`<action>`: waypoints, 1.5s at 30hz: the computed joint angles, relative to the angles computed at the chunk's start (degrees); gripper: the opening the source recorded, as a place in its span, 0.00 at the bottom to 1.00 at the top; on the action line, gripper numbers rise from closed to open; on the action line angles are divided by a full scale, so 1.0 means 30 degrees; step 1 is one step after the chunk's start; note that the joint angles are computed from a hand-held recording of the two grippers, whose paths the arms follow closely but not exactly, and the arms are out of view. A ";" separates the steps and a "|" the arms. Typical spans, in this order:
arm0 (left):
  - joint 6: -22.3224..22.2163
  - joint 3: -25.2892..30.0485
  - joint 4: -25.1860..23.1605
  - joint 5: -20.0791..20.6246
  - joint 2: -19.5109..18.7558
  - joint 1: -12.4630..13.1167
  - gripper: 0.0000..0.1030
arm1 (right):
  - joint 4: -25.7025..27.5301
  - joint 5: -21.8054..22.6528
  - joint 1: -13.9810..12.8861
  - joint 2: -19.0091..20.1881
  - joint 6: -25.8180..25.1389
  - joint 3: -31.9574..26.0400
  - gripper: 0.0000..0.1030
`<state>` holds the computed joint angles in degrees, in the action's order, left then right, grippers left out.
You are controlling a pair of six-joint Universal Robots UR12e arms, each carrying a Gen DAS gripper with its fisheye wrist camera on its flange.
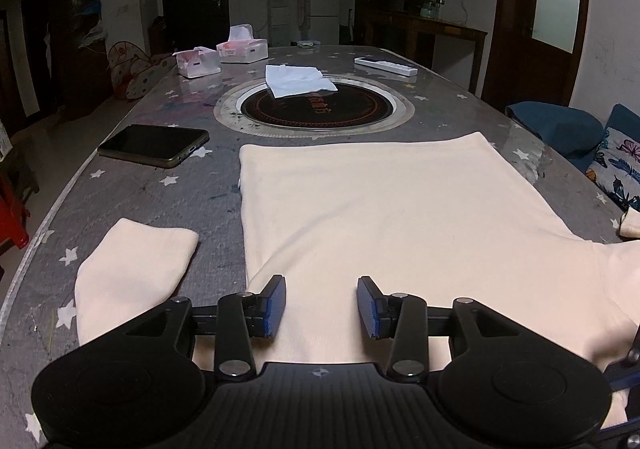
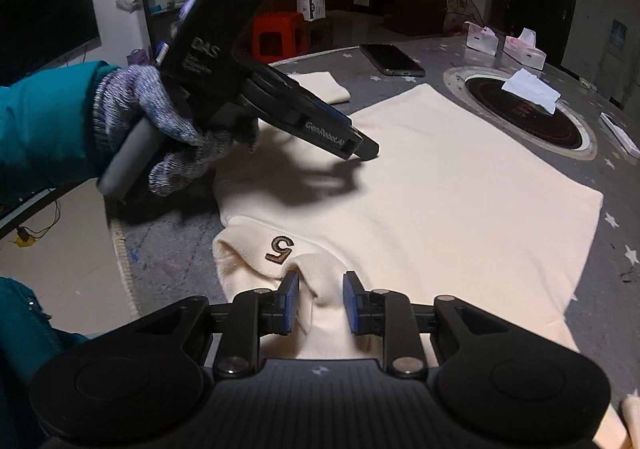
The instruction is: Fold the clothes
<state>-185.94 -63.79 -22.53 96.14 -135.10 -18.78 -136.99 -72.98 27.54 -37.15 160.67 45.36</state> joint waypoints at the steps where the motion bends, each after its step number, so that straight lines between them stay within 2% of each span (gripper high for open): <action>1: -0.0010 -0.0036 0.0036 -0.0054 0.0027 0.0017 0.42 | -0.0047 0.0017 -0.0001 -0.0029 -0.0080 0.0052 0.05; 5: -0.0145 -0.0516 0.0593 -0.0122 0.0329 0.0137 0.44 | 0.0022 0.0249 -0.0033 -0.0321 -0.0725 0.0404 0.03; 9: -0.0747 -0.1333 0.1255 0.0585 0.0848 0.0289 0.46 | 0.0822 0.0633 -0.0063 -0.0392 -0.1113 0.0522 0.04; 14: -0.1562 -0.2010 0.1367 0.2169 0.1384 0.0553 0.46 | 0.0734 0.1346 -0.0153 -0.0481 -0.1147 0.0610 0.10; 19: -0.1507 -0.1027 0.0681 0.2501 0.0894 0.0718 0.45 | -0.0601 0.1307 -0.0294 -0.0670 0.0036 0.0911 0.19; 24: -0.1635 0.0911 -0.1438 0.2783 -0.0322 0.0746 0.45 | -0.0889 0.0565 -0.0363 -0.0668 0.1259 0.1034 0.23; 27: -0.1551 0.1386 -0.1326 0.3280 -0.0734 0.0742 0.45 | -0.0942 0.0380 -0.0374 -0.0795 0.1552 0.1317 0.28; 31: -0.1529 0.1355 -0.0904 0.4052 -0.0836 0.0796 0.11 | -0.1222 0.0218 -0.0377 -0.0926 0.1786 0.1578 0.30; 33: -0.2415 0.0695 -0.0302 0.3848 -0.0465 0.1010 0.11 | -0.1454 0.0139 -0.0367 -0.0950 0.1872 0.1635 0.30; 37: -0.4335 -0.1226 0.1869 0.3912 0.0679 0.1499 0.10 | -0.1818 -0.0027 -0.0384 -0.0961 0.2074 0.1700 0.31; 42: -0.5798 -0.3627 0.3754 0.5339 0.2144 0.1899 0.10 | -0.2244 -0.0229 -0.0390 -0.0985 0.2480 0.1793 0.31; 45: -0.6322 -0.4854 0.3889 0.5720 0.2777 0.2039 0.10 | -0.2449 -0.0352 -0.0381 -0.1011 0.2717 0.1860 0.33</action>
